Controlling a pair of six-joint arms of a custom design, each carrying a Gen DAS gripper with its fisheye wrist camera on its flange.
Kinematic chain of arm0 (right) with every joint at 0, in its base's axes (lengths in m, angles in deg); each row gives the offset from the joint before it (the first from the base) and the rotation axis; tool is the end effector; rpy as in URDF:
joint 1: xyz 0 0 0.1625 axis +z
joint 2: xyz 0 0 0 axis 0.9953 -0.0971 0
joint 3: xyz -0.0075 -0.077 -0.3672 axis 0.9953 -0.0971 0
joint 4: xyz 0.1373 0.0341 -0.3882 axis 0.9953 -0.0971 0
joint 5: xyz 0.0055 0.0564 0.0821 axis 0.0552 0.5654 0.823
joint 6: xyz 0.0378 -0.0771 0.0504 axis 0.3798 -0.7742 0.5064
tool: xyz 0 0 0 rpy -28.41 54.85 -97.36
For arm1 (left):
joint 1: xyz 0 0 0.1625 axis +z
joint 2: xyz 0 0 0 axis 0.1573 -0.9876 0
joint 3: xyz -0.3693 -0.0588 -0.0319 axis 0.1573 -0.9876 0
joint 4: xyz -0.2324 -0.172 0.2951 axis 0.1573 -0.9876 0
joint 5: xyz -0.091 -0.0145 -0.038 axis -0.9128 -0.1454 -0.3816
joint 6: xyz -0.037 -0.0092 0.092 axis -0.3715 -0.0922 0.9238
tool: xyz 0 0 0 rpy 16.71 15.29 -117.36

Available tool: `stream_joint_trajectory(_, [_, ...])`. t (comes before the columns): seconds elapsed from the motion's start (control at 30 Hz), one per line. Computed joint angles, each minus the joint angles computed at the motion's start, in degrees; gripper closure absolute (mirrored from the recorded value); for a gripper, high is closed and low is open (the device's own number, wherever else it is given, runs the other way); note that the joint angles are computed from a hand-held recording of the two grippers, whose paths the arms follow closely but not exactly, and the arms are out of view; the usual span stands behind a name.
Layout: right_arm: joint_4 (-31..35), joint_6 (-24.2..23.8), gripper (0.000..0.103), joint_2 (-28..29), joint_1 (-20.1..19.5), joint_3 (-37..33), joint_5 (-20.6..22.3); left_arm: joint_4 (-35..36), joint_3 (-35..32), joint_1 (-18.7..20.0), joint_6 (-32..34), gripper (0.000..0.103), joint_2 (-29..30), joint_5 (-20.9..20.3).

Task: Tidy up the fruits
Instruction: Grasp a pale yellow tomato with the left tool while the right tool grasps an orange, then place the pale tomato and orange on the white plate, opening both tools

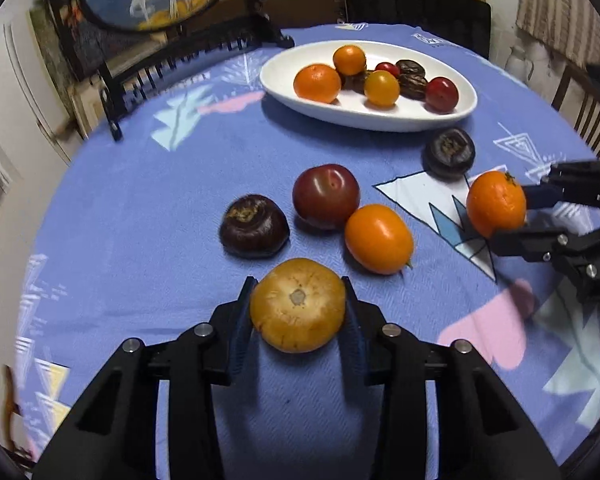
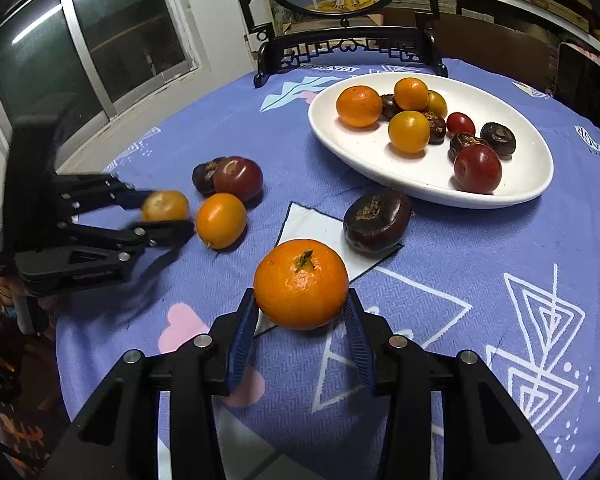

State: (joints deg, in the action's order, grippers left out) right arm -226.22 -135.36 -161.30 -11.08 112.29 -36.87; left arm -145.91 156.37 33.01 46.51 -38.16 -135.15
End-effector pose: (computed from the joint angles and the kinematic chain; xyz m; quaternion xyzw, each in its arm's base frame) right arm -0.0165 -0.4605 0.2334 0.2129 -0.9126 0.2466 0.2471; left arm -0.2799 -0.5235 -0.0605 0.4172 0.8308 -0.1667 0.3286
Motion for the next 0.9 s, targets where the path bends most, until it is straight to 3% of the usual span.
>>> stream_joint_trajectory(0.17, [-0.13,-1.25,0.059,-1.74,0.42,1.48,-0.64,-4.59,1.32,-2.15,2.25,0.064,0.44,2.68])
stream_joint_trajectory(0.37, [-0.6,-1.11,0.059,-3.33,0.36,2.98,-1.18,-6.93,1.57,-3.78,2.1,0.064,0.8,3.02])
stream_joint_trajectory(0.9, [1.47,-2.2,0.059,-3.79,-0.38,3.44,-1.24,-5.01,-1.22,-4.78,2.38,0.063,2.66,2.05])
